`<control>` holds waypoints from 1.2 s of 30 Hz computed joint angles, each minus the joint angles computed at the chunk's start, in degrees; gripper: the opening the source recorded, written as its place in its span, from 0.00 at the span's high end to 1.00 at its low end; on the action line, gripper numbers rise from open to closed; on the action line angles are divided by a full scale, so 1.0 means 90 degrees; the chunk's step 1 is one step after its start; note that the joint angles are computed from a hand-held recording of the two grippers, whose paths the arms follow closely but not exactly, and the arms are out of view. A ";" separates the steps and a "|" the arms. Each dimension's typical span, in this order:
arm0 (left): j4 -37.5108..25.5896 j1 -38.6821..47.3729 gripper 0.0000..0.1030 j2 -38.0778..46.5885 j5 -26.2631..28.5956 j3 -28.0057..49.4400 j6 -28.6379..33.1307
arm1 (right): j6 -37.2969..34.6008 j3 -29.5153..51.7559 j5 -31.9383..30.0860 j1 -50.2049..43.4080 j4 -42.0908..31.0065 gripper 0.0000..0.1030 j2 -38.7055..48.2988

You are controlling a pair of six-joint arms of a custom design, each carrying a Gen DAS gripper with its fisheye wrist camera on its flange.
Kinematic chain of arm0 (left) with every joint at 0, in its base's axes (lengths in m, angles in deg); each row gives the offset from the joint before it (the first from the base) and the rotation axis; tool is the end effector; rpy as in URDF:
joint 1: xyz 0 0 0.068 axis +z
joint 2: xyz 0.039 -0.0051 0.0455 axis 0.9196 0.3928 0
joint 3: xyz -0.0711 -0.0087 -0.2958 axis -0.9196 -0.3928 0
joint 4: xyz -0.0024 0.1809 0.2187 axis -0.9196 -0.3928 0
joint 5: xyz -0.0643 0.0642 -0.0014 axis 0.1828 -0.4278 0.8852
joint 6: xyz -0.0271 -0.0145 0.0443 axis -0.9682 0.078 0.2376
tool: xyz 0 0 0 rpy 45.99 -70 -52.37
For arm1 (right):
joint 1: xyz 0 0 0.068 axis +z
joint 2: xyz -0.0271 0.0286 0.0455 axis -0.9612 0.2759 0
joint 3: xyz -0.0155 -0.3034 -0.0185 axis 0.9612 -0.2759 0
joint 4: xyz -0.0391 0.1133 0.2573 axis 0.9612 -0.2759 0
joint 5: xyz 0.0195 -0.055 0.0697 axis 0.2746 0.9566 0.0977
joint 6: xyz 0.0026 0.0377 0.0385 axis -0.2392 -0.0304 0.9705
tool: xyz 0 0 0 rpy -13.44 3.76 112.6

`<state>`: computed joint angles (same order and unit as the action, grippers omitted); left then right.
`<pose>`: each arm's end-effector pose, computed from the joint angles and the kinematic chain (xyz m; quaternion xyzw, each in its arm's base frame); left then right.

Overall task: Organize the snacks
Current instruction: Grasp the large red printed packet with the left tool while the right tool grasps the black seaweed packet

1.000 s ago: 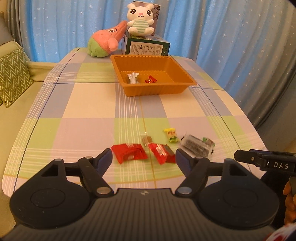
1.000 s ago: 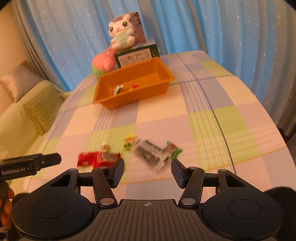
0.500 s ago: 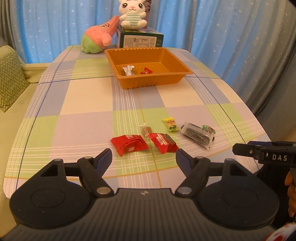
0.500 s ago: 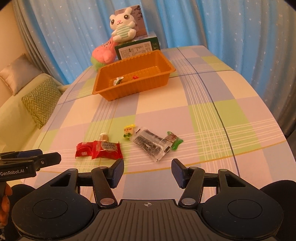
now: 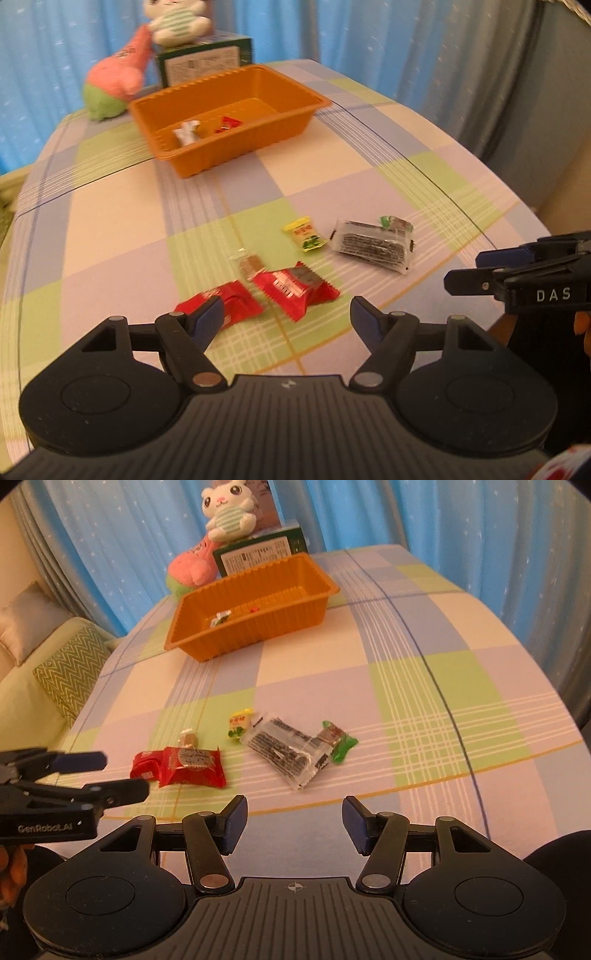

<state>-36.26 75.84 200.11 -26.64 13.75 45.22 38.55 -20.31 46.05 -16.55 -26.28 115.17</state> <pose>0.3166 0.0305 0.0506 0.4129 0.8520 -0.1485 0.2854 0.1679 0.2267 0.0420 0.2274 0.9114 0.0777 0.3340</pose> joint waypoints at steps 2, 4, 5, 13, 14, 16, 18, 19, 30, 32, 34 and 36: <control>-0.0001 -0.0188 0.34 0.0168 -0.0082 0.0163 0.0130 | -0.0065 -0.0033 -0.0139 -0.0120 0.0192 0.45 0.0122; 0.0053 -0.0387 0.37 0.0353 -0.0171 0.0325 0.0289 | -0.0093 -0.0073 -0.0252 -0.0240 0.0353 0.45 0.0237; 0.0166 -0.0483 0.37 0.0428 -0.0230 0.0362 0.0377 | -0.0107 -0.0104 -0.0307 -0.0300 0.0442 0.45 0.0285; -0.0231 -0.1115 0.50 0.1210 -0.0730 0.1153 0.1287 | -0.0230 -0.0275 -0.0580 -0.0690 0.0957 0.45 0.0550; -0.0157 -0.1163 0.55 0.1258 -0.0808 0.1166 0.1253 | -0.0230 -0.0291 -0.0611 -0.0726 0.0999 0.45 0.0571; -0.0186 -0.1206 0.61 0.1313 -0.0884 0.1184 0.1299 | -0.0239 -0.0316 -0.0691 -0.0803 0.1086 0.45 0.0617; -0.0310 -0.1208 0.61 0.1325 -0.0901 0.1171 0.1395 | -0.0233 -0.0346 -0.0744 -0.0853 0.1169 0.45 0.0658; -0.0309 -0.1203 0.62 0.1323 -0.0908 0.1132 0.1405 | -0.0240 -0.0355 -0.0765 -0.0876 0.1201 0.45 0.0676; 0.0417 -0.1103 0.77 0.1298 -0.0917 0.0716 0.0038 | -0.0282 -0.0398 -0.0724 -0.0931 0.1364 0.45 0.0731; 0.0521 -0.1053 0.77 0.1227 -0.0876 0.0625 -0.0193 | -0.0398 -0.0399 -0.0664 -0.0932 0.1390 0.45 0.0724; 0.0575 -0.0985 0.78 0.1144 -0.0784 0.0547 -0.0450 | -0.0666 -0.0384 -0.0649 -0.0981 0.1476 0.45 0.0725; 0.0643 -0.0922 0.78 0.1068 -0.0715 0.0477 -0.0659 | -0.1063 -0.0364 -0.0634 -0.1043 0.1640 0.45 0.0747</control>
<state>-30.48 67.55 209.72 -33.08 18.04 39.29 28.98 -23.59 40.34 -25.94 -11.52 121.89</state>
